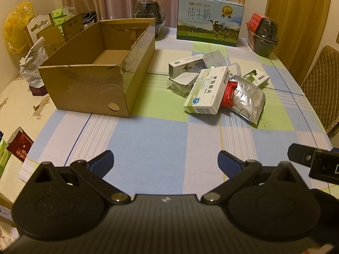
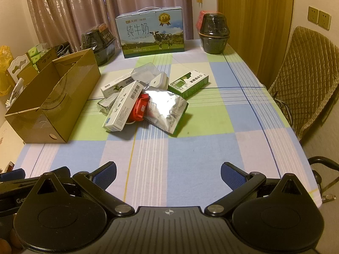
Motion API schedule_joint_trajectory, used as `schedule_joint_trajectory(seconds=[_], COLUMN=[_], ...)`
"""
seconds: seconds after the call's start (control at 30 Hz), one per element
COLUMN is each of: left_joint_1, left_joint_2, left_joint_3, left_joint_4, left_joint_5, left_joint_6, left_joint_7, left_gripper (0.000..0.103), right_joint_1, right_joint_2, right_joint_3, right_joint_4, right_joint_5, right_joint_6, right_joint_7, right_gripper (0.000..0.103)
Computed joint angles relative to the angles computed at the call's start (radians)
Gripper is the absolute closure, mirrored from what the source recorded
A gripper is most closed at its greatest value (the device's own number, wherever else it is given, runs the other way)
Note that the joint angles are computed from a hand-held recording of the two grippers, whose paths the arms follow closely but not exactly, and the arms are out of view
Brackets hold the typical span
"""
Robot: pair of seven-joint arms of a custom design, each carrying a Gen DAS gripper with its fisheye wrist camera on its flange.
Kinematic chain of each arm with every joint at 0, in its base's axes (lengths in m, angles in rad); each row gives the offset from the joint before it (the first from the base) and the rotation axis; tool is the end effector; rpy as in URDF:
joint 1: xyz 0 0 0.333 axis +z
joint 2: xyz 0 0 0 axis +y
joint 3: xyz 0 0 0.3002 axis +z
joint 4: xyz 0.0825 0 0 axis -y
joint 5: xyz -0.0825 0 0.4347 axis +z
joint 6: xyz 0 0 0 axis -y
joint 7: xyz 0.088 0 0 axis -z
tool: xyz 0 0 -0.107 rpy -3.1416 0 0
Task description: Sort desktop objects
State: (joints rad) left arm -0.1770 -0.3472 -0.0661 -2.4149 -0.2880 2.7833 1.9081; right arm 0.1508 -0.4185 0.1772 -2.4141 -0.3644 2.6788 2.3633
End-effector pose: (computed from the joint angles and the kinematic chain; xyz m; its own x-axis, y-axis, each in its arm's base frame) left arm 0.5198 -0.1171 0.4839 -0.3479 -0.9375 0.0075 -0.6998 0.2543 -0.6676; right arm 0.4870 0.1821 0.5033 -0.1368 -0.9836 -0.1172 -0.7265 0.1800 -0.6631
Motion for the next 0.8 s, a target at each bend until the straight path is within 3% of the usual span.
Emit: schedule_joint_trajectory(seconds=[0.8], left_joint_1=[0.018], left_joint_2=[-0.001], left_joint_3=[-0.018], left_joint_4=[-0.005], left_joint_5=[0.062], left_joint_6=[0.011], left_joint_7=[-0.088], left_gripper=[0.0], right_joint_1=[0.001], right_joint_2=[0.002], right_joint_3=[-0.003], right_joint_4=[0.001], right_joint_5=[0.003], right_joint_6=[0.0], right_joint_7=[-0.007], right_gripper=[0.002])
